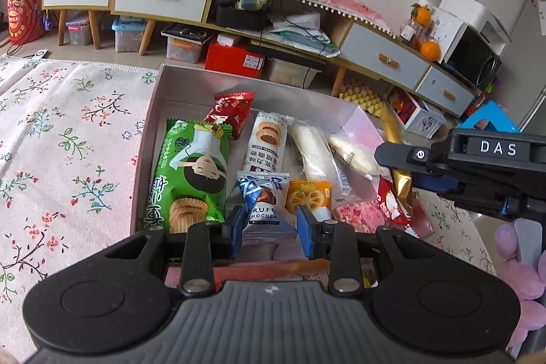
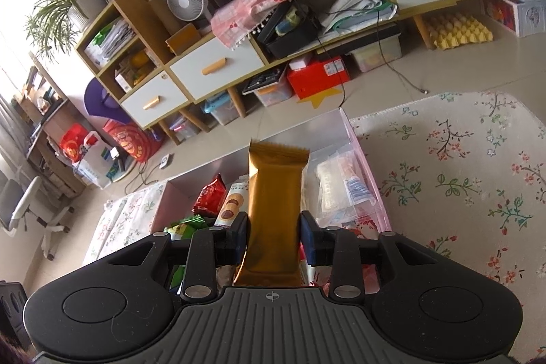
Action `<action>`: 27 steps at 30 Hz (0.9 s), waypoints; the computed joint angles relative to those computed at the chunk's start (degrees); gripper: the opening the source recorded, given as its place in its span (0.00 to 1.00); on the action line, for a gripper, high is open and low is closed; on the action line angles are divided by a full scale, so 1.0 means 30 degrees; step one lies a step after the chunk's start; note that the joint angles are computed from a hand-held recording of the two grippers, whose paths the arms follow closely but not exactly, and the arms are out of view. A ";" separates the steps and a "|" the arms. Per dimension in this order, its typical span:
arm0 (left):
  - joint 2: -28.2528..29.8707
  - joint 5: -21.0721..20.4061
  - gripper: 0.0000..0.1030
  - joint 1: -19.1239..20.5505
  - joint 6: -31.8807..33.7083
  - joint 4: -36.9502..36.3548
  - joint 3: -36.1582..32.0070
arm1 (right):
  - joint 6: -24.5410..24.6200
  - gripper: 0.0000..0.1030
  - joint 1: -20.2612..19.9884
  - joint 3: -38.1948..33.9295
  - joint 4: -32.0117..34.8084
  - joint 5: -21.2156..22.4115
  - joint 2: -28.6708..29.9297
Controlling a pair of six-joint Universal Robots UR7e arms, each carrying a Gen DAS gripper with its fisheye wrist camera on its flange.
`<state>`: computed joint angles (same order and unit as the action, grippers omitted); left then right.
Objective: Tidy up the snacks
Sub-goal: 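Open left tool over the box while right tool releases the gold bar, then withdraw both tools from the box toward the remaining loose snacks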
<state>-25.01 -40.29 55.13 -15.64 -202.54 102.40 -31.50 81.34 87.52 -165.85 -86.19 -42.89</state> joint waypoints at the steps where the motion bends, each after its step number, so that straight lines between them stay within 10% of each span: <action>1: -0.0027 0.0057 0.32 -0.0045 0.0032 0.0128 -0.0001 | -0.0023 0.35 0.0040 0.0030 -0.0051 -0.0072 -0.0009; 5: -0.0318 -0.0405 0.45 -0.0104 -0.0017 0.0298 0.0255 | -0.0087 0.62 0.0016 0.0134 0.0232 0.0163 -0.0206; 20: -0.0860 0.0029 0.90 -0.1085 0.1048 -0.0248 0.1566 | -0.1015 0.80 -0.0253 0.1509 0.0905 -0.0256 -0.2035; 27: -0.1616 0.1011 0.94 -0.1346 0.0432 0.0161 0.2900 | -0.1837 0.84 -0.0428 0.2396 0.0762 -0.0496 -0.2904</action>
<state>-29.86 -37.26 51.09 -14.35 -202.05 111.10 -37.01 80.06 94.70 -163.56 -87.67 -51.60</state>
